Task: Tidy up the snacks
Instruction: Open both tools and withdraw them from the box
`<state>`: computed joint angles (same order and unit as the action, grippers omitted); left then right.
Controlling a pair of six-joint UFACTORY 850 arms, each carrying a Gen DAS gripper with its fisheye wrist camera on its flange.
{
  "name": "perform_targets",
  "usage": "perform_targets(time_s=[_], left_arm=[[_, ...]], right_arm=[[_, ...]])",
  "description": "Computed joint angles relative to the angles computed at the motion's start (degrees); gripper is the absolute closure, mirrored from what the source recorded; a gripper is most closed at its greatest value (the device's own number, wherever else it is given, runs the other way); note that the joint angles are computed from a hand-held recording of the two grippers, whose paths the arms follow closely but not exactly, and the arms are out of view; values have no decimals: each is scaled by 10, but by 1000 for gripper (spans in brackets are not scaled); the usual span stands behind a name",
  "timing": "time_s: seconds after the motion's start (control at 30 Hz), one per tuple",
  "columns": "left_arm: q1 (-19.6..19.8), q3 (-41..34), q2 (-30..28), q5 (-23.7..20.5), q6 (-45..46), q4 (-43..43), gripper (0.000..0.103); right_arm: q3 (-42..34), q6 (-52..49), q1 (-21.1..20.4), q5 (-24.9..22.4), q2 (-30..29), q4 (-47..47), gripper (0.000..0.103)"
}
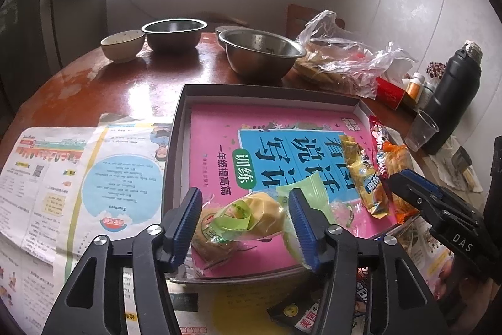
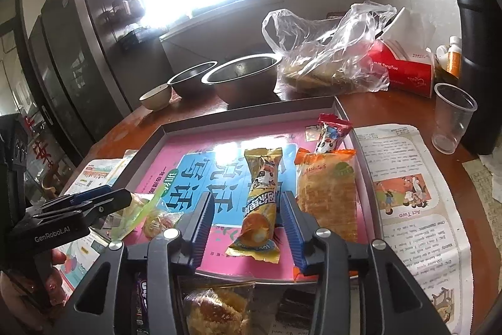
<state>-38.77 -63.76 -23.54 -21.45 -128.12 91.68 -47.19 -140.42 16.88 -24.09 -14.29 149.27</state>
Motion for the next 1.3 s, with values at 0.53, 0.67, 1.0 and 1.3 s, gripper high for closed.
perform_targets(time_s=[0.53,0.67,1.0,1.3], left_arm=[[-8,15,23,-18,-7,5,29],[-9,20,30,-18,-13,9,29],[-17,41,57,-24,-34,31,28],[-24,58,78,-36,-44,39,28]], right_arm=[[14,-19,-2,-9,22,22,50],[19,-20,-3,-11,29,22,49],[34,-40,-8,-7,55,42,48],[50,-68,-5,-5,81,68,48]])
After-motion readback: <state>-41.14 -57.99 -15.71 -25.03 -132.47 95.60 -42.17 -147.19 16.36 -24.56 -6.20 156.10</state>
